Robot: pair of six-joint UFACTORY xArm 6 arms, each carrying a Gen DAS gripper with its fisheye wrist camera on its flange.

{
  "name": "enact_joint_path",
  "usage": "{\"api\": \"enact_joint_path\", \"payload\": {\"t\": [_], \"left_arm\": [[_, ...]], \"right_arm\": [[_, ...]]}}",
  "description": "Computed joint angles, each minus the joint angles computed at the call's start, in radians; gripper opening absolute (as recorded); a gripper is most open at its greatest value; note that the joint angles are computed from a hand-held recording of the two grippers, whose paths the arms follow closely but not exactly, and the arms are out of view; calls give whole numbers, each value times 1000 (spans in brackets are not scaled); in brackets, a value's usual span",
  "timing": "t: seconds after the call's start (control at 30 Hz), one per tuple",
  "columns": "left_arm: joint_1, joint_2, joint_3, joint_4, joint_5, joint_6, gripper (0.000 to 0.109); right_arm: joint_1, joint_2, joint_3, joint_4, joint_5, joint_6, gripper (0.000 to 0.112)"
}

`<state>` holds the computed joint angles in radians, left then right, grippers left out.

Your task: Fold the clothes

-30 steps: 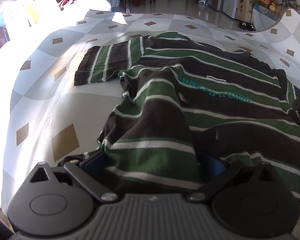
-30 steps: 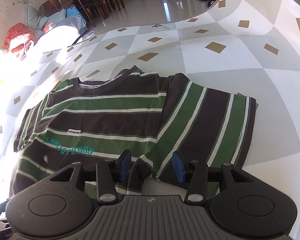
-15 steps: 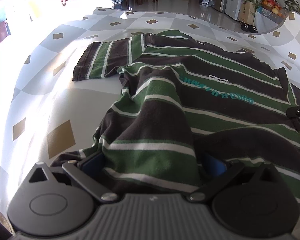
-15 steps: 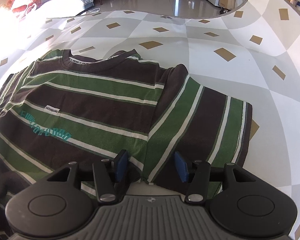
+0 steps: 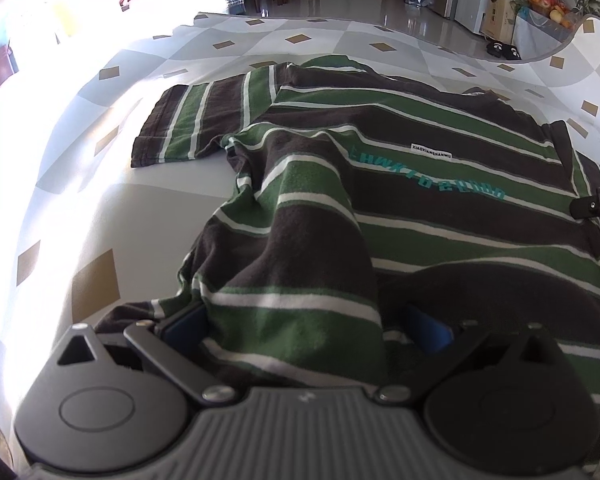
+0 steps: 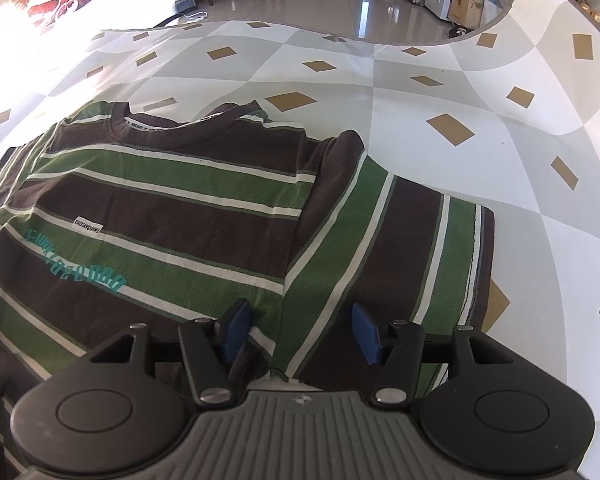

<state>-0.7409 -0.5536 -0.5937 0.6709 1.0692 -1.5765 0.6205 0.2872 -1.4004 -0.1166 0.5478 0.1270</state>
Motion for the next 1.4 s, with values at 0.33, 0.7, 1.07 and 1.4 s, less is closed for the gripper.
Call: {"api": "enact_joint_path", "payload": {"t": [0.33, 0.7, 1.07, 1.4], "left_arm": [[12, 58, -41, -1, -25, 15, 103], [1, 116, -103, -35, -1, 15, 103], [-23, 161, -161, -69, 18, 40, 103], [-38, 148, -158, -71, 33, 44, 103]], "right_arm": [[-9, 26, -30, -20, -7, 19, 57], [-17, 32, -36, -36, -11, 37, 61], [-33, 50, -68, -66, 7, 75, 66], [-37, 52, -89, -55, 38, 98, 65]]}}
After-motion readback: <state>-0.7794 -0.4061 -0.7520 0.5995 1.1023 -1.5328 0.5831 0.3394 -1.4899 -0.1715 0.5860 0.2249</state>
